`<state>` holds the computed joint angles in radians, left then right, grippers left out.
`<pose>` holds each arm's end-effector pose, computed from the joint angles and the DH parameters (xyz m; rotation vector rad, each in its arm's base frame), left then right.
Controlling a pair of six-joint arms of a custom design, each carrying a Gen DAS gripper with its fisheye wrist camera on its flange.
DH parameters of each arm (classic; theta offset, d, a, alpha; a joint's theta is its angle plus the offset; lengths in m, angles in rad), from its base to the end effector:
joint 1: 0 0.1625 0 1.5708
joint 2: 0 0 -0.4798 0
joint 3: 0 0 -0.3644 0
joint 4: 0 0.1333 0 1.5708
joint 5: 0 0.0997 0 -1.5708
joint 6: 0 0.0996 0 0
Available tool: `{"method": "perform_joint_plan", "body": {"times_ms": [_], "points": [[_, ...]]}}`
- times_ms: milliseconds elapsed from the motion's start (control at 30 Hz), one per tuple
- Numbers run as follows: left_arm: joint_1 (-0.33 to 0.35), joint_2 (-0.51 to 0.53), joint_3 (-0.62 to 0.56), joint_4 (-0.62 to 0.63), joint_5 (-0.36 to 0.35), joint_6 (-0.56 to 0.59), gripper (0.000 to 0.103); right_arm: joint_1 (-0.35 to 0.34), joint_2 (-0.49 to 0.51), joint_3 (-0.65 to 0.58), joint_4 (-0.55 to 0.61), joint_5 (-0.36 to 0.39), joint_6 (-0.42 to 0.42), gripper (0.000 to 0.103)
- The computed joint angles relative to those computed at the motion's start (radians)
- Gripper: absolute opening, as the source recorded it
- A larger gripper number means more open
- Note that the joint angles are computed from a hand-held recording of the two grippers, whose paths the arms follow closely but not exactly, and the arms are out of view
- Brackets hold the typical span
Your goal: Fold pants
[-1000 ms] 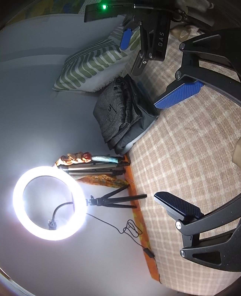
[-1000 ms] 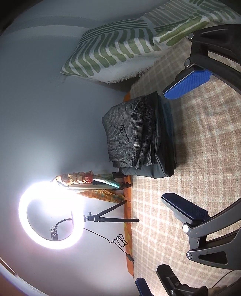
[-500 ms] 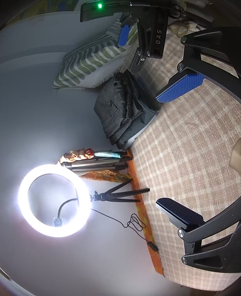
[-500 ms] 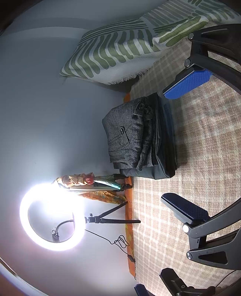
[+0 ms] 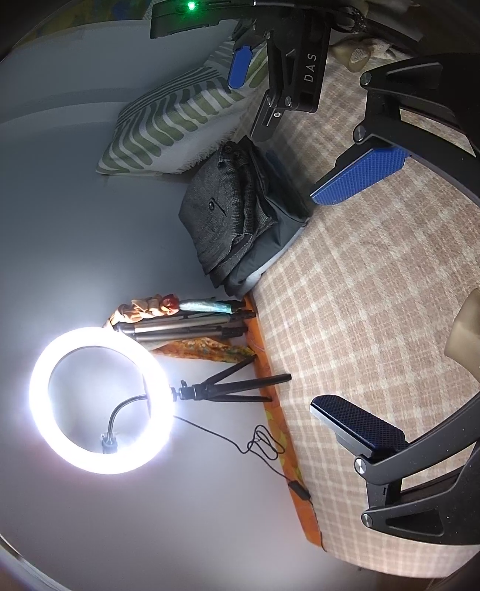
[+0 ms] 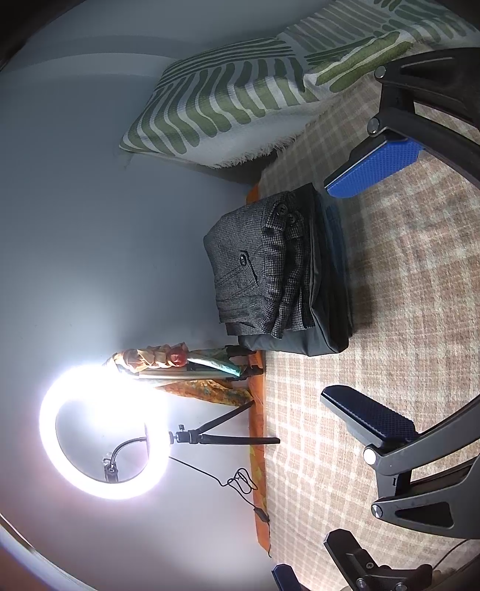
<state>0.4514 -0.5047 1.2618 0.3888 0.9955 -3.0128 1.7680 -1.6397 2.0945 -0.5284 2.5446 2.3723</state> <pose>-0.4837 -0.4429 0.0270 1.4359 2.2885 -0.8908 0.1200 -0.3406 0.3858 -0.0584 -1.6820 1.2916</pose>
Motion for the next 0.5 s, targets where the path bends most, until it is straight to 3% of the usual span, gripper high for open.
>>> {"method": "perform_joint_plan", "body": {"times_ms": [500], "points": [[-0.003,0.0,-0.001,0.009,-0.004,-0.007,0.103,-0.006,-0.003,-0.002,0.013,-0.008,0.006,0.103]]}}
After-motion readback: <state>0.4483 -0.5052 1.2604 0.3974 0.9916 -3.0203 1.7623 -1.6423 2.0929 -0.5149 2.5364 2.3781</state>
